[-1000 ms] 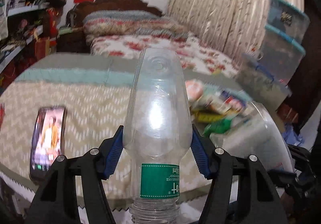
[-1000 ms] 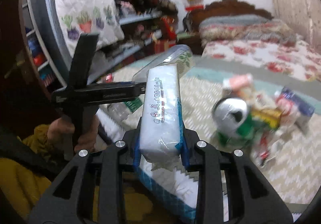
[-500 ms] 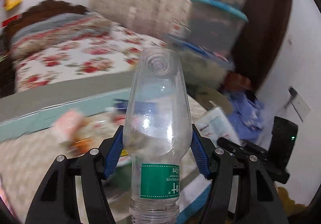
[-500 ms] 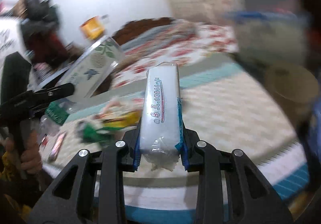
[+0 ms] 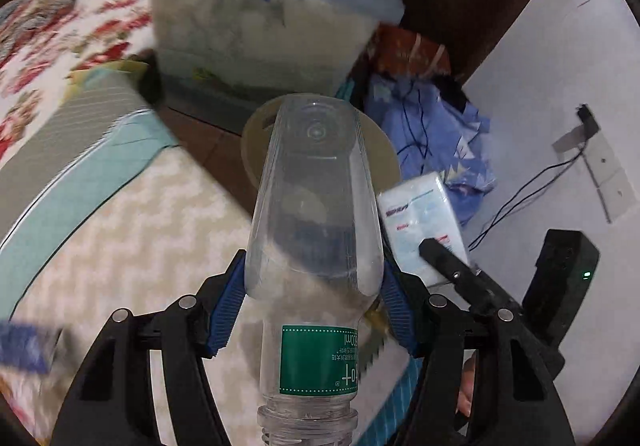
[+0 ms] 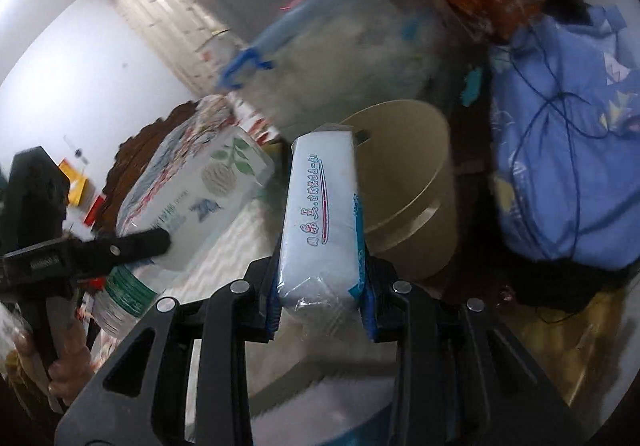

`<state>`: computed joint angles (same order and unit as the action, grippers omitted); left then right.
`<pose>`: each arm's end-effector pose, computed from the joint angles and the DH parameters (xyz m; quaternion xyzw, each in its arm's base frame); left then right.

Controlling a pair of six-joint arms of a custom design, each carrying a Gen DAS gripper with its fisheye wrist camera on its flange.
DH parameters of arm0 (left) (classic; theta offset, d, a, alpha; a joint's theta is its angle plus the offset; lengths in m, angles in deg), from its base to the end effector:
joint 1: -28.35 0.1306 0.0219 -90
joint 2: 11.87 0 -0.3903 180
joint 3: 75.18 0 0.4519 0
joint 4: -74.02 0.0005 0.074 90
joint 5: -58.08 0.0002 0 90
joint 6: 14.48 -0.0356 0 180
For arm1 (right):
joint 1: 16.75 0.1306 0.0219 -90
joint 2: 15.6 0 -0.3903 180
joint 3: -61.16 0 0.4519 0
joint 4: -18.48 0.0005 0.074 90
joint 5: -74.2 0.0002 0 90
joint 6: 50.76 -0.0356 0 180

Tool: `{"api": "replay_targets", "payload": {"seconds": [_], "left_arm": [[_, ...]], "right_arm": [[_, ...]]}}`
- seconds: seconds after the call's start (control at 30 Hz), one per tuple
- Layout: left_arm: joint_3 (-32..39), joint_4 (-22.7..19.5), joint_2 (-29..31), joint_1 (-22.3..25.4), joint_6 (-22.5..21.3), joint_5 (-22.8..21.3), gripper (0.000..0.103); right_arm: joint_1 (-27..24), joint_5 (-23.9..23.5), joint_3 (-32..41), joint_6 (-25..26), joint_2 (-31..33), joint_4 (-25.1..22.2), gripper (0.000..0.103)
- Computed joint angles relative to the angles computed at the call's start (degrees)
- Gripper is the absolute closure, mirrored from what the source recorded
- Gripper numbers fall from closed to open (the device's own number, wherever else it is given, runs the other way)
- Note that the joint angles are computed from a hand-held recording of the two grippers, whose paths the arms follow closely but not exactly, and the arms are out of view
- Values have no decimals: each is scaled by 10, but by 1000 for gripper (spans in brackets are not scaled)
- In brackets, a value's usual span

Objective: Collect trash
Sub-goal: 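Carry bottle and white packet to the beige wastebasket and open both grippers, then move both open grippers back over the trash on the bed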

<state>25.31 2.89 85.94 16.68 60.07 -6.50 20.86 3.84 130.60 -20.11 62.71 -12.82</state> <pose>0.5503 -0.1298 0.4396 0.2647 0.9219 -0.2100 0.1894 0.3810 0.2778 0.3736 0.2391 0.8641 0.2083 0.3910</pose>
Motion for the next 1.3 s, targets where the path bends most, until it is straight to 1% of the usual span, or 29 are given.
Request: {"api": "replay_targets", "payload": {"seconds": [0.07, 0.17, 0.2, 0.23, 0.27, 0.3, 0.4, 0.5, 0.57, 0.6, 0.63, 0.7, 0.73, 0.8, 0.87, 1.0, 1.07, 1.13, 1.2, 1.27, 1.3], "left_arm": [[31, -2, 36, -16, 8, -18, 43], [74, -3, 84, -35, 21, -42, 42], [88, -3, 100, -41, 28, -52, 39], [100, -5, 111, -45, 35, -61, 35], [105, -2, 116, -47, 40, -67, 30], [108, 4, 117, -47, 46, -72, 30], [103, 20, 102, -44, 50, -67, 30], [82, 32, 67, -31, 49, -53, 30], [64, 32, 37, -16, 52, -24, 30], [52, 29, 18, -5, 51, -2, 30], [37, 26, -4, 7, 46, 19, 30], [10, 21, -45, 29, 30, 44, 30], [-7, 22, -71, 44, 18, 58, 30], [-40, 26, -118, 75, -5, 71, 30], [-72, 29, -165, 118, -31, 89, 30], [-124, 48, -240, 234, -69, 113, 30], [-140, 51, -259, 295, -82, 122, 30], [-153, 46, -269, 355, -95, 133, 30], [-159, 35, -267, 409, -105, 146, 30], [-166, 20, -262, 458, -118, 158, 30], [-170, 13, -258, 478, -125, 161, 30]], "right_arm": [[-20, -13, -1, 10, 3, 2, 69], [-48, -29, 14, 31, 29, 10, 66], [-61, -40, 22, 38, 42, 12, 57], [-61, -38, 24, 36, 45, 11, 50], [-64, -34, 24, 36, 47, 14, 35], [-66, -23, 30, 36, 53, 13, 30], [-63, -11, 17, 38, 43, 26, 30], [-48, 12, 6, 28, 27, 35, 30], [-37, 19, -1, 18, 16, 44, 30], [-25, 23, -4, 13, 11, 50, 30], [-16, 28, -5, 9, 9, 52, 30], [10, 39, -5, -1, 4, 60, 30], [20, 41, -4, -3, 5, 64, 30], [49, 46, 6, -3, 14, 70, 30], [69, 48, 14, -2, 23, 75, 30], [117, 43, 47, 17, 55, 83, 31], [135, 31, 66, 32, 75, 83, 33], [152, 9, 93, 52, 102, 77, 38], [166, -17, 121, 69, 131, 69, 47], [176, -41, 147, 84, 158, 59, 52], [181, -53, 161, 91, 171, 54, 52]]}}
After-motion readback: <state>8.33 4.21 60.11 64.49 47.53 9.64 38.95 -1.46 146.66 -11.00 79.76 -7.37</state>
